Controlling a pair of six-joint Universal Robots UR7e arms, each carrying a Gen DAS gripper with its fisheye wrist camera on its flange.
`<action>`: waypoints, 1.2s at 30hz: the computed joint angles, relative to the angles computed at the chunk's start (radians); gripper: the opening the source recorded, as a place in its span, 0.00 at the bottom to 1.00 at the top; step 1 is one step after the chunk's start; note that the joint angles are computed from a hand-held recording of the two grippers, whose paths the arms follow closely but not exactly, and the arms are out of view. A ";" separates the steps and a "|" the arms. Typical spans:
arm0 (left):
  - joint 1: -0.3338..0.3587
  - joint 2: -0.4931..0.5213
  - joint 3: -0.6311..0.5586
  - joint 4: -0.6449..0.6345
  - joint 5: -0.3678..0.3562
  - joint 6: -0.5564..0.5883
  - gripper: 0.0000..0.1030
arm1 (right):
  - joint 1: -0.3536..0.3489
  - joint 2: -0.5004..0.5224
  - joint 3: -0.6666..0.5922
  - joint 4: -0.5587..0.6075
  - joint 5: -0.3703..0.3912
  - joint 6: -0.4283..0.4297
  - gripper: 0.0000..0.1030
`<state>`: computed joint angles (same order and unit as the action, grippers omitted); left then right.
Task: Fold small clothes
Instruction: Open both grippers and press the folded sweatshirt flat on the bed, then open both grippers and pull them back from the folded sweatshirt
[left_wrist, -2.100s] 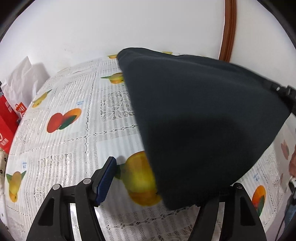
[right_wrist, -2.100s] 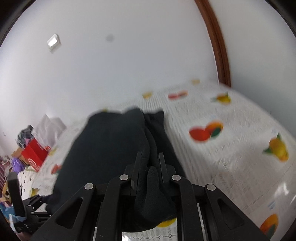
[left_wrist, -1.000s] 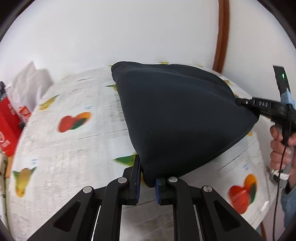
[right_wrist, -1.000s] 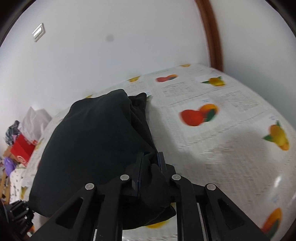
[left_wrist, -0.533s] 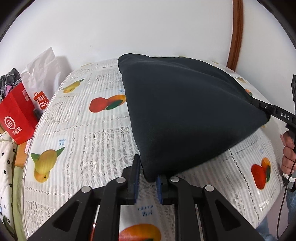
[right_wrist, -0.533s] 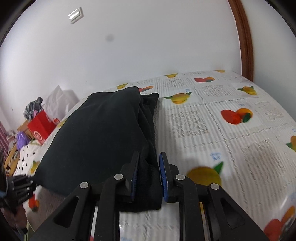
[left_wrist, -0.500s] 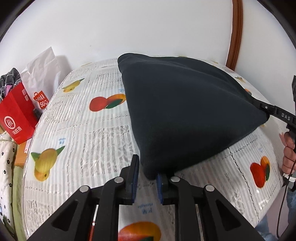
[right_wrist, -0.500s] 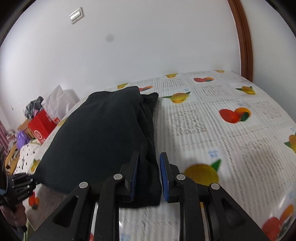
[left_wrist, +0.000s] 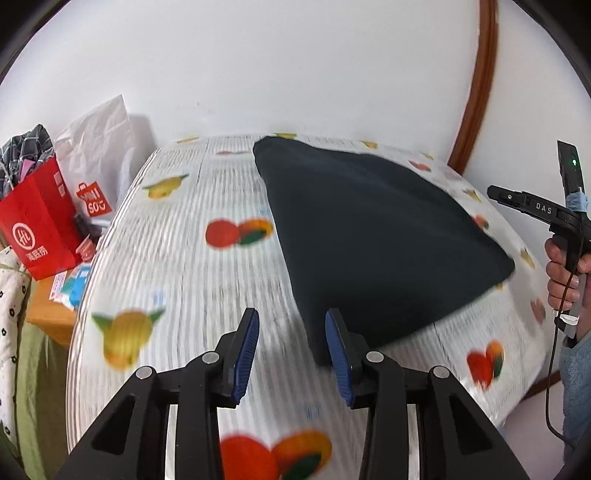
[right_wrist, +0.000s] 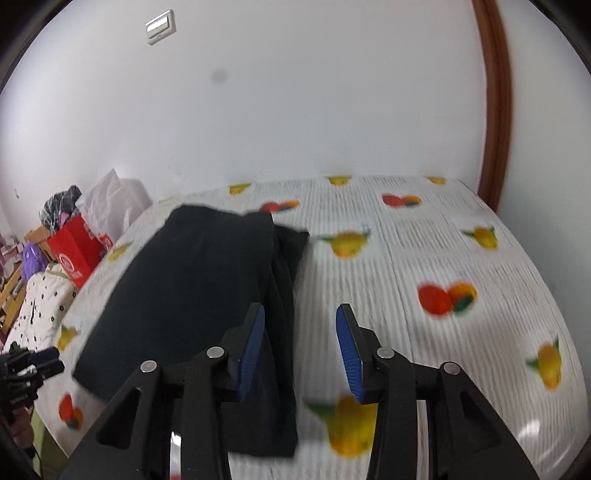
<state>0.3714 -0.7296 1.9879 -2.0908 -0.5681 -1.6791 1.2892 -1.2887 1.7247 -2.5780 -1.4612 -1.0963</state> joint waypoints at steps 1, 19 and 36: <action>0.022 -0.005 -0.005 -0.022 0.011 0.035 0.37 | 0.020 0.020 -0.020 0.004 -0.015 0.017 0.45; 0.253 0.064 -0.039 -0.623 0.031 0.625 0.48 | 0.190 0.470 -0.483 0.295 -0.253 0.288 0.45; 0.244 0.056 -0.040 -0.559 0.020 0.587 0.56 | 0.166 0.440 -0.390 0.045 -0.231 0.117 0.18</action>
